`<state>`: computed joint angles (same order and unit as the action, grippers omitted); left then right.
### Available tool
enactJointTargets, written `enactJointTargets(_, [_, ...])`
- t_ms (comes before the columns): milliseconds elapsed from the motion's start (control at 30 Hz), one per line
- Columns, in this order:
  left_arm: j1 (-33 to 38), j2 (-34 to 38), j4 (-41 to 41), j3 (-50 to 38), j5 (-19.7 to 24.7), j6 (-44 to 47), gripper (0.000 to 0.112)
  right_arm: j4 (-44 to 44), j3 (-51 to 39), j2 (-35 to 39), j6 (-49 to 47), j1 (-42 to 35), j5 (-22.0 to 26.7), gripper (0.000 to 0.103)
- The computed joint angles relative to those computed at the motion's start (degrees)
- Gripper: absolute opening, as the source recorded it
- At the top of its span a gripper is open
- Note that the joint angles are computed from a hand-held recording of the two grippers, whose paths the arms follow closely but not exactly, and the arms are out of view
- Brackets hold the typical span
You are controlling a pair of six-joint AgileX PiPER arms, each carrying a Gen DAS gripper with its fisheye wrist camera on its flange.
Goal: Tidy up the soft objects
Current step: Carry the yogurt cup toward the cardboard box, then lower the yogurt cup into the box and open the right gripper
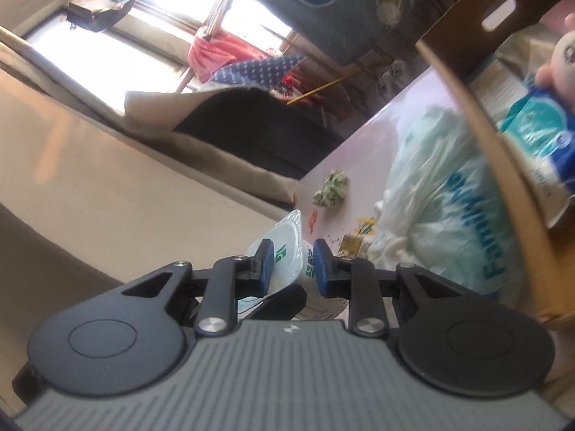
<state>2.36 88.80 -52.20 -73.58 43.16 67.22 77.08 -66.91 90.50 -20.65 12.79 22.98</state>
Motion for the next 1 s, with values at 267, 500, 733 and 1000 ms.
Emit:
enactJointTargets(267, [-16.32,11.43,9.58,-14.78,4.72,-17.2,0.048,-12.18,7.28,-10.41,7.64,-21.22,12.24,0.025])
enactJointTargets(500, [-23.21,22.38,19.94,-26.56,9.3,-29.12,0.048,-8.95,8.56,-3.19,1.1,-33.7,22.88,0.025])
enactJointTargets(733, [-24.27,26.04,23.96,-29.5,10.85,-30.61,0.047,-15.57,0.01,8.4,4.34,-34.52,28.92,0.027])
enactJointTargets(1000, [-21.61,23.57,21.99,-27.0,10.66,-28.63,0.048,-26.76,-8.37,13.05,10.45,-32.61,30.27,0.029])
